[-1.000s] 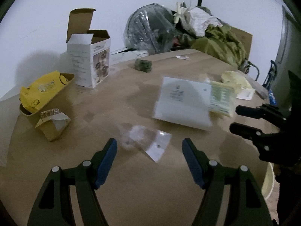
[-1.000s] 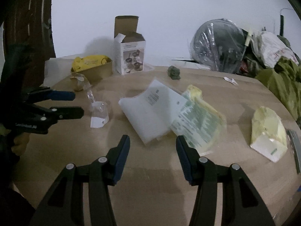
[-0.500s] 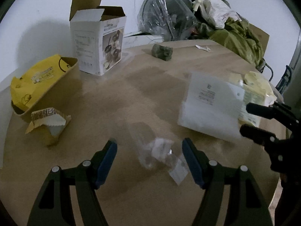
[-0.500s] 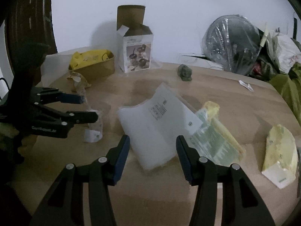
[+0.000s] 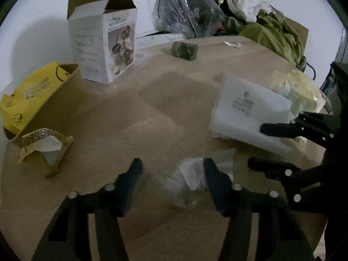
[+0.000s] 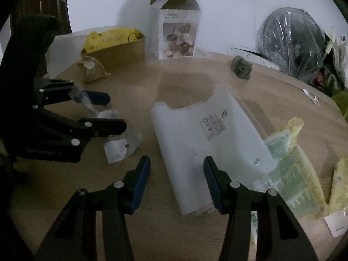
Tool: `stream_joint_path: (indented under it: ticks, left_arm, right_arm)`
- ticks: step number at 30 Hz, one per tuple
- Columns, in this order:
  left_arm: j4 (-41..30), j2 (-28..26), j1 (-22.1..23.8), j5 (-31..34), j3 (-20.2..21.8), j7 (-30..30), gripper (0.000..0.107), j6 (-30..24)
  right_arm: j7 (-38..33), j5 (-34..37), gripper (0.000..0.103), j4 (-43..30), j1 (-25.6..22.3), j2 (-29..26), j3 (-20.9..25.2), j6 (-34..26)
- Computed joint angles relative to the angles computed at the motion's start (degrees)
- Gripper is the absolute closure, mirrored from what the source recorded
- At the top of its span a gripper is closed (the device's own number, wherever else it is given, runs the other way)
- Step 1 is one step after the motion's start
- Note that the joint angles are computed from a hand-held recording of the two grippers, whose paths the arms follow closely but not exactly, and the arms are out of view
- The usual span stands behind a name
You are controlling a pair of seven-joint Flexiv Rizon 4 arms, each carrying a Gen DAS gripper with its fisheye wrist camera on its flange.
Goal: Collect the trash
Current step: 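Grasp the clear plastic bag with the left tool while the right tool grasps the white paper, then carry the clear bag and white paper over the cream bucket with both tools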
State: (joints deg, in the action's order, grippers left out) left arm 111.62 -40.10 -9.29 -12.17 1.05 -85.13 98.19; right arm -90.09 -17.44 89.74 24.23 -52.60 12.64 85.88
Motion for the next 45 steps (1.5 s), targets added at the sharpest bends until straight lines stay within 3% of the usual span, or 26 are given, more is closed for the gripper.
stream_joint_path:
  ticks: [2, 4, 7, 10, 20, 32, 45]
  left_arm:
    - [0.0, 0.0, 0.1, 0.4, -0.2, 0.4, 0.064, 0.3]
    - [0.2, 0.1, 0.7, 0.7, -0.9, 0.7, 0.069, 0.6]
    - [1.0, 0.3, 1.6, 1.1, -2.0, 1.0, 0.072, 1.8]
    - [2.3, 0.9, 2.4, 1.5, -3.0, 0.9, 0.073, 3.9]
    - [8.0, 4.5, 5.5, 4.3, -6.6, 0.1, 0.073, 10.7]
    - [13.9, 7.5, 8.2, 9.4, -9.5, -3.5, 0.073, 17.5]
    - [15.9, 8.9, 4.3, 9.9, -7.8, -5.2, 0.073, 20.0]
  right_arm:
    - [-0.1, -0.1, 0.057, 0.2, 0.1, 0.0, -0.2, 0.3]
    - [0.7, 0.1, 0.080, 0.5, 0.8, 0.1, -1.3, 1.1]
    - [1.0, 0.2, 0.089, 0.6, 0.3, 0.1, -1.1, 1.9]
    - [2.3, 0.1, 0.096, 2.5, 2.2, 1.0, -3.9, 5.3]
    - [5.9, 0.5, 0.097, 10.4, 6.7, 6.2, -10.1, 15.7]
    - [3.1, 9.6, 0.097, 20.2, 16.3, 12.6, -18.8, 26.2]
    - [-3.6, 19.5, 0.097, 27.5, 18.8, 17.5, -18.6, 31.3]
